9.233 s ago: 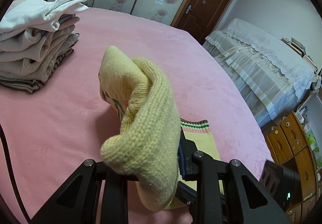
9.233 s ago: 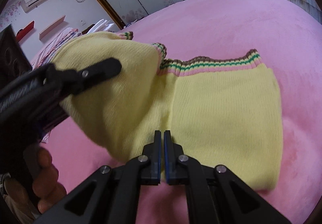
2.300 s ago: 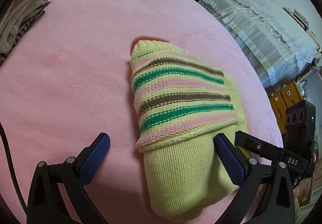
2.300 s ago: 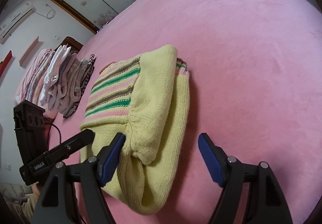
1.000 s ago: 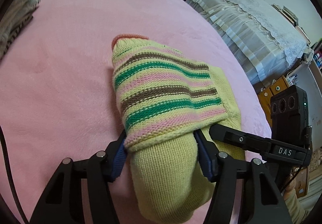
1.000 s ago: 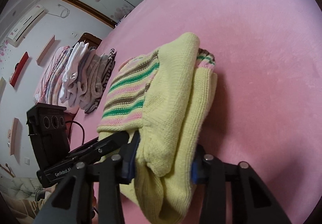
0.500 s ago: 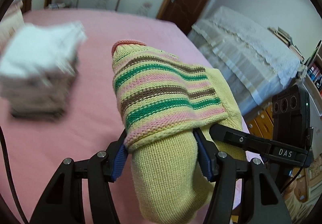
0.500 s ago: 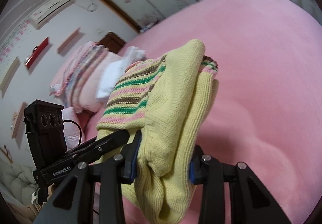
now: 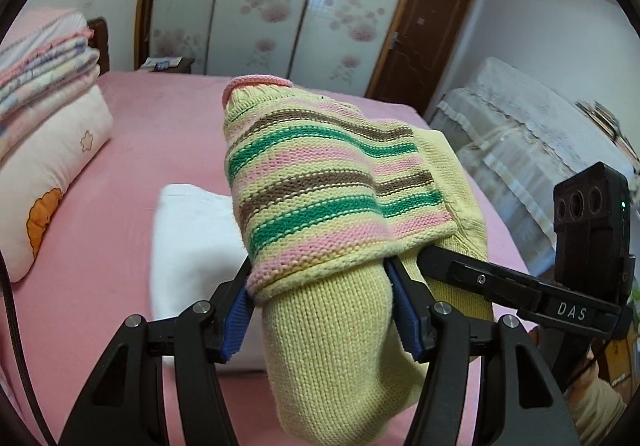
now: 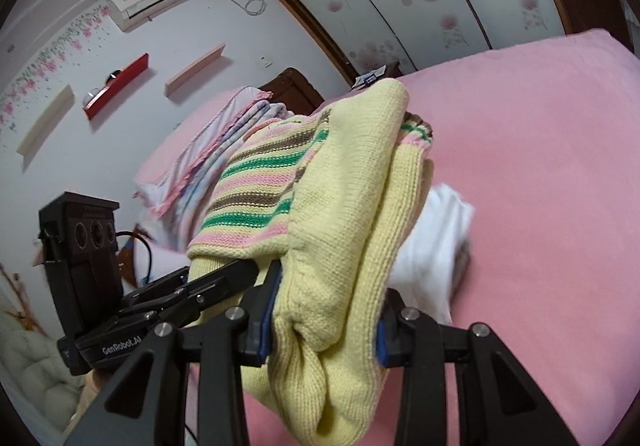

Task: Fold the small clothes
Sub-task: 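Lift the folded cardigan with both grippers and carry it to the clothes stack, then lower the cardigan onto the white shirt atop the stack and release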

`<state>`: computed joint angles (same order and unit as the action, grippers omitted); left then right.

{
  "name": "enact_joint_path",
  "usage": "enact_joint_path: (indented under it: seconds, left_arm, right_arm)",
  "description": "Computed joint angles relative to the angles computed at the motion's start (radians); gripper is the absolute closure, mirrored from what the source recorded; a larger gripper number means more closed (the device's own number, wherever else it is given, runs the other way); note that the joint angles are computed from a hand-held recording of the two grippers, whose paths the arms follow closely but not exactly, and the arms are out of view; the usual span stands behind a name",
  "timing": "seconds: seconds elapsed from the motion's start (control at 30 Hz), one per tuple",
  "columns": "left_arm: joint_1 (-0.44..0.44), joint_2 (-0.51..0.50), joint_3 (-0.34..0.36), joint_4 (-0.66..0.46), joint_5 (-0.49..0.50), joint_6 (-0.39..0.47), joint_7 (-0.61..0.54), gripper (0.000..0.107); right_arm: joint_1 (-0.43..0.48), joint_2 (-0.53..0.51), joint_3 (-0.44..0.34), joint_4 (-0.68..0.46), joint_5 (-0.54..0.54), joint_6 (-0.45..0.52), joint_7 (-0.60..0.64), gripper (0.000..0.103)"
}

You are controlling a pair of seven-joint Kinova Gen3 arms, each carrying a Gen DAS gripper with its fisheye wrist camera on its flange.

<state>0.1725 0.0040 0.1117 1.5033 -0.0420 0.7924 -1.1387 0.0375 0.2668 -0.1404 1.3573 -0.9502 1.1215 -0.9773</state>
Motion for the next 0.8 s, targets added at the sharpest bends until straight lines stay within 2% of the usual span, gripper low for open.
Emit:
enact_joint_path:
  seconds: [0.07,0.17,0.23,0.33,0.43,0.53,0.57,0.63,0.7,0.8]
  left_arm:
    - [-0.065,0.043,-0.013,0.002,0.063,-0.020,-0.081,0.048]
    - [-0.095,0.097,-0.057,0.011,0.133,-0.031,-0.191,0.047]
    - [-0.124,0.139,-0.058,0.014,0.162,-0.042,-0.227,0.047]
    - [-0.121,0.183,-0.064,0.032,0.148,-0.087,-0.228,0.047]
    - [-0.094,0.218,-0.077,0.035,0.092,-0.117,-0.177,0.043]
    - [-0.075,0.211,-0.083,0.084,0.020,-0.200,-0.096,0.032]
    - [-0.067,0.208,-0.091,0.090,0.005,-0.210,-0.071,0.027]
    - [-0.012,0.197,-0.140,0.100,-0.057,-0.212,0.010,0.017]
    - [-0.009,0.187,-0.134,0.108,-0.106,-0.217,0.073,0.008]
    - [-0.019,0.148,-0.123,0.126,-0.102,-0.212,0.124,0.005]
  right_arm:
    - [-0.054,0.046,-0.008,-0.027,0.031,-0.059,-0.053,0.066]
    - [-0.101,0.123,-0.027,-0.054,0.073,-0.113,-0.136,0.066]
    - [-0.117,0.162,-0.045,-0.049,0.091,-0.153,-0.170,0.066]
    - [-0.112,0.201,-0.076,-0.017,0.098,-0.208,-0.172,0.066]
    - [-0.115,0.235,-0.093,-0.009,0.114,-0.241,-0.199,0.066]
    - [-0.106,0.238,-0.113,0.000,0.131,-0.271,-0.182,0.063]
    - [-0.109,0.237,-0.113,-0.007,0.145,-0.270,-0.186,0.059]
    - [-0.131,0.230,-0.096,-0.036,0.204,-0.247,-0.220,0.055]
    - [-0.162,0.222,-0.080,-0.064,0.270,-0.231,-0.250,0.052]
    - [-0.180,0.169,-0.075,-0.043,0.345,-0.251,-0.246,0.051]
